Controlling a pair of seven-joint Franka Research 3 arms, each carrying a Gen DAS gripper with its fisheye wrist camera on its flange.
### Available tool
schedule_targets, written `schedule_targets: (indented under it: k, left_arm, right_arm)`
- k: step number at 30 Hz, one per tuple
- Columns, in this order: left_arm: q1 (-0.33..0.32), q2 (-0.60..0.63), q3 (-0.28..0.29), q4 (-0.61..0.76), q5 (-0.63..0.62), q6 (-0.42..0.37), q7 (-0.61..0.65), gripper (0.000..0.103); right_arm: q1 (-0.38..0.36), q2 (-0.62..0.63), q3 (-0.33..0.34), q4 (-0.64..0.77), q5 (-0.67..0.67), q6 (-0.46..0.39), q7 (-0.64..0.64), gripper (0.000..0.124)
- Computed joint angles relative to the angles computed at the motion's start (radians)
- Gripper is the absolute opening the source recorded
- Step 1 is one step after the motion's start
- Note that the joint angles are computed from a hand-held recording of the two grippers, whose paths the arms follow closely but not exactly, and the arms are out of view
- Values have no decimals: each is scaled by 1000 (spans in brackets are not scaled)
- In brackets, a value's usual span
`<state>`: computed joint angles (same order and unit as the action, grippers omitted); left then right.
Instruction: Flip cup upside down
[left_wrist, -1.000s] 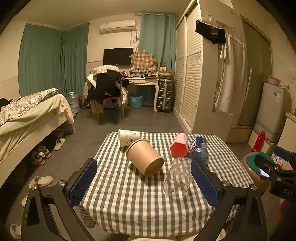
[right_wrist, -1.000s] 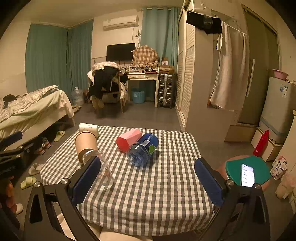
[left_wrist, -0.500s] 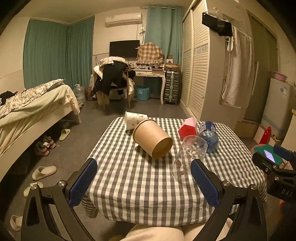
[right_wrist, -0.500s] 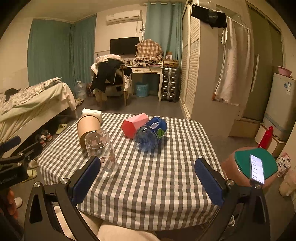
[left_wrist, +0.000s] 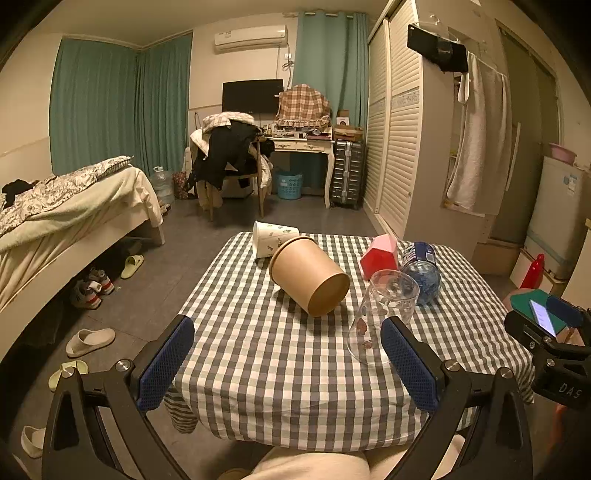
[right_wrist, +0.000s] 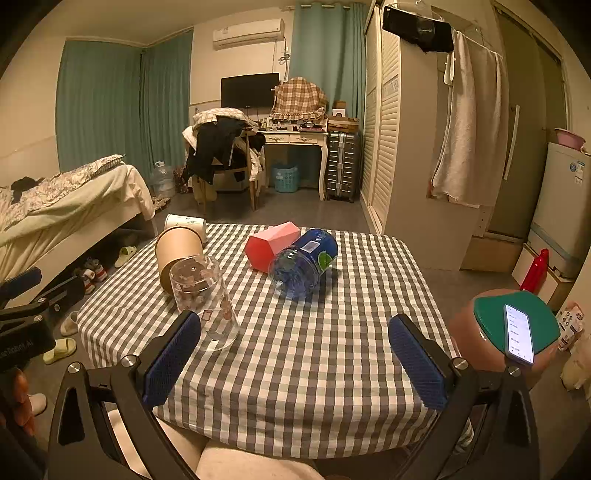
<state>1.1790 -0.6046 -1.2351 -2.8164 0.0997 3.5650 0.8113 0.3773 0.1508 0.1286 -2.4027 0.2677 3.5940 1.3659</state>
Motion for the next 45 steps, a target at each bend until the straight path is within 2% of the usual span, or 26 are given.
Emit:
schedule_targets:
  k: [14,45]
  left_arm:
    - [-11,-35,9,-1,16,-36,-31,103]
    - [-10,-53,18,-7,57,-40,-73,103]
  right_arm:
    - [10,2,-1,3,20,-6,-18,102]
    - [16,7,-1,5,32,-9,-26,102]
